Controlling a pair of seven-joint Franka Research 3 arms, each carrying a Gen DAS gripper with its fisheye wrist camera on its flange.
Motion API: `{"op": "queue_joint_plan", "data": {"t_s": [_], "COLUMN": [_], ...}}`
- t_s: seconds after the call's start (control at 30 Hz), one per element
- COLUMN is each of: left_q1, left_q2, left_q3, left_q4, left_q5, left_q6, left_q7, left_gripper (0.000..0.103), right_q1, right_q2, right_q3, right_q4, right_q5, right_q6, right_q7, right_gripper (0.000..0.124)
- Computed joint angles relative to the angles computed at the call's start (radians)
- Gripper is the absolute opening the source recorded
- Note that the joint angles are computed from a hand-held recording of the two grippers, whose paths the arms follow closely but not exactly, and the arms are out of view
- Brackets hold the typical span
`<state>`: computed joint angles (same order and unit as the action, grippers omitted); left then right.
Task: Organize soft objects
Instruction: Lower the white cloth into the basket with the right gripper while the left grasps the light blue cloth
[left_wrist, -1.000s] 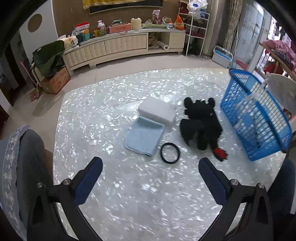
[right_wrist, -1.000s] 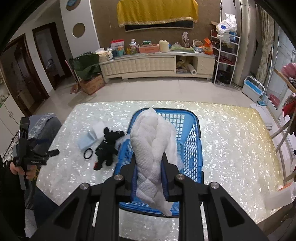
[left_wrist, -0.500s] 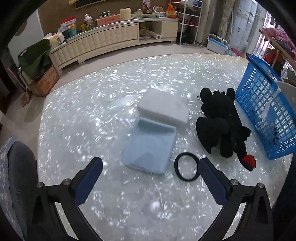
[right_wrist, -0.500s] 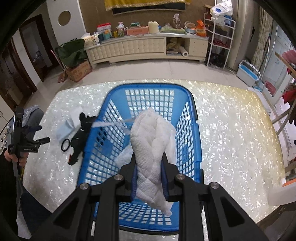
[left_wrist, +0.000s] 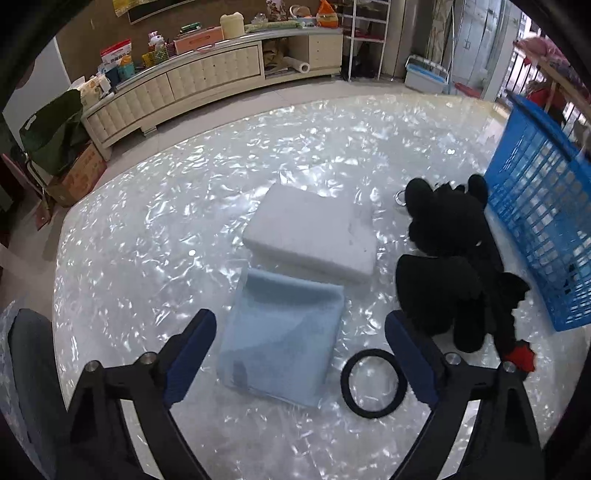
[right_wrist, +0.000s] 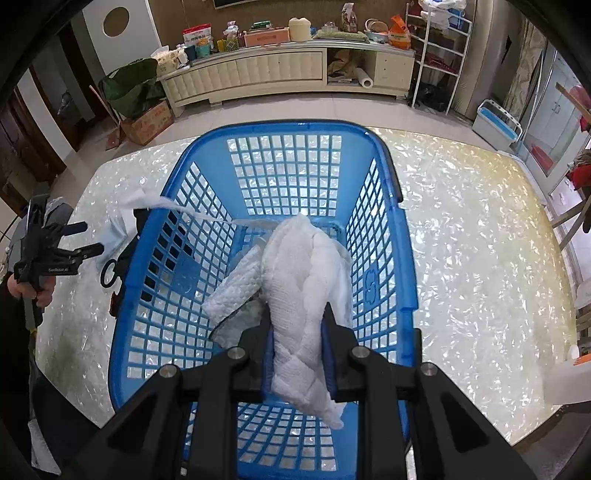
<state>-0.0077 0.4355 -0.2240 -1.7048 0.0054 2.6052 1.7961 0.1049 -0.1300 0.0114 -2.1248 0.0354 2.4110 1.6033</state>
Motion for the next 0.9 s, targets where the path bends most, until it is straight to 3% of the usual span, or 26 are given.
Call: {"op": "queue_joint_plan", "data": {"t_s": [0.27,0.37,0.43,0.5,0.6,0.7,0.9], "left_q1": [-0.084,-0.055,-0.054,-0.038,-0.039,-0.048,-0.045], "left_q2": [0.085,0.094,0.094,0.096,0.104,0.112,0.095], "left_q3": [0.076,0.041,0.036,0.015,0.005,0.009,0.021], "left_q4": [0.107,0.115,0.117,0.119,0.132,0.142,0.115], "left_q5": [0.160,0.134,0.134,0.108,0.087,0.087,0.088], "left_q6": [-0.072,-0.072,-0.076,-0.080,-0.089,-0.084,-0.058], "left_q7": [-0.146,-0.124,-0.120,-0.095,-0.077,-0.076,-0.091], "left_gripper": [0.081,0.077,0.067,0.048,0.037,0.033,0.007], "right_q1": [0.003,0.001,0.000,0.000,0.000,0.001,0.000], "right_q2": [0.018,0.019,0.023,0.023,0.024,0.027,0.029], "right_q3": [-0.008,-0.011,-0.013,-0.011,-0.013,-0.013,-0.014], "right_q4": [0.012,0.009,0.011,0.008,0.011,0.012,0.015], "right_q5": [0.040,0.051,0.059,0.057,0.066,0.074,0.078], "right_q6": [-0.002,-0.002,-0.004,0.000,-0.003,-0.004,-0.010], "right_q7": [-0.037,-0.047,-0.053,-0.057,-0.065,-0.068,-0.076], "right_gripper": [0.021,0.021,0.021,0.021,0.021,0.021,0.021]}}
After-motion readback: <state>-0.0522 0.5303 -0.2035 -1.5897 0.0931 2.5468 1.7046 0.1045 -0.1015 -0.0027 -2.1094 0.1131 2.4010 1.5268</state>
